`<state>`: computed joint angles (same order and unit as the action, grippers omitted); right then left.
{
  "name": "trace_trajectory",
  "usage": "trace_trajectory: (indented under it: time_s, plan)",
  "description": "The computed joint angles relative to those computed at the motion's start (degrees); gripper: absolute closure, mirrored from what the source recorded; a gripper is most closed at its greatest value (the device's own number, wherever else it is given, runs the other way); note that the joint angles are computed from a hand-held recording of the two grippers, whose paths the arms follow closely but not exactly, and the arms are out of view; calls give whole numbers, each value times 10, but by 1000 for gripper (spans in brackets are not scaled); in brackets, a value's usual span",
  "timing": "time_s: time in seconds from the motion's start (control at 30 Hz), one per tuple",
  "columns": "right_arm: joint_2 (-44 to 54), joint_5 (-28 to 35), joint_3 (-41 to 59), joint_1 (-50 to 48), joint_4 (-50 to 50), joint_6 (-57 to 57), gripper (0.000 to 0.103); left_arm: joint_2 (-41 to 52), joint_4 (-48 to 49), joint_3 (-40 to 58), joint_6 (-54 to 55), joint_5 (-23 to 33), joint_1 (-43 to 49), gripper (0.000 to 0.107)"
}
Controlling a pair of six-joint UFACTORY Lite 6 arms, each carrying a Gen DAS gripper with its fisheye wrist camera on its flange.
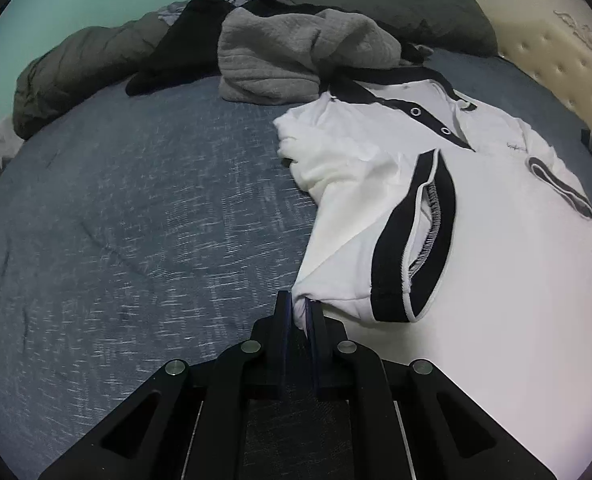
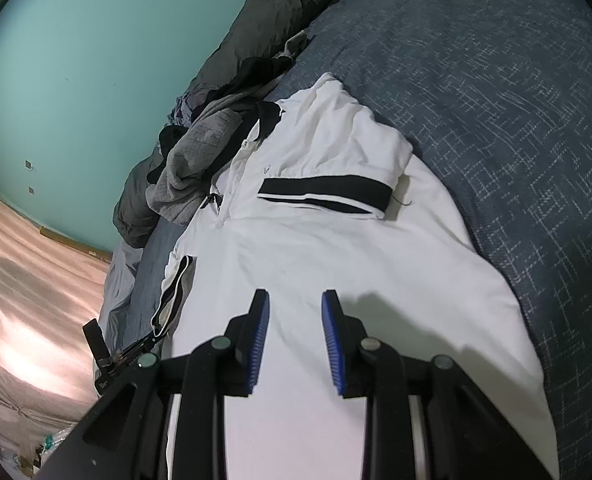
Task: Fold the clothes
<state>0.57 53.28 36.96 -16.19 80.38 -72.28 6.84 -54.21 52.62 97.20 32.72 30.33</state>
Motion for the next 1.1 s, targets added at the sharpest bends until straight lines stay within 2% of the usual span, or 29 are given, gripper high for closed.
trace_trajectory:
  time_s: [0.1, 0.27, 0.4, 0.5, 0.6, 0.77, 0.87, 0.93, 1.1]
  plan:
    - [-2, 0, 0, 7, -1, 0, 76, 6, -4, -2, 14, 0, 11, 100]
    - [-17, -13, 0, 35, -15, 17, 76, 7, -12, 13, 23, 79, 64, 100]
    - [-36, -34, 10, 72, -24, 45, 64, -4, -31, 17, 34, 136, 96, 100]
    - [-21, -56, 52, 132, -29, 92, 63, 7, -49, 28, 23, 167, 105, 100]
    - [40, -79, 144, 210, -42, 156, 61, 21, -52, 35, 5, 183, 102, 98]
    - [184, -123, 356, 334, -121, 291, 59, 30, -53, 40, -2, 212, 110, 87]
    - [278, -124, 489, 384, -180, 384, 59, 54, -53, 64, -24, 236, 129, 82]
    - [339, -120, 576, 411, -215, 440, 59, 62, -50, 74, -33, 244, 135, 74]
    - [493, -114, 796, 466, -346, 609, 59, 72, -42, 87, -52, 273, 136, 66]
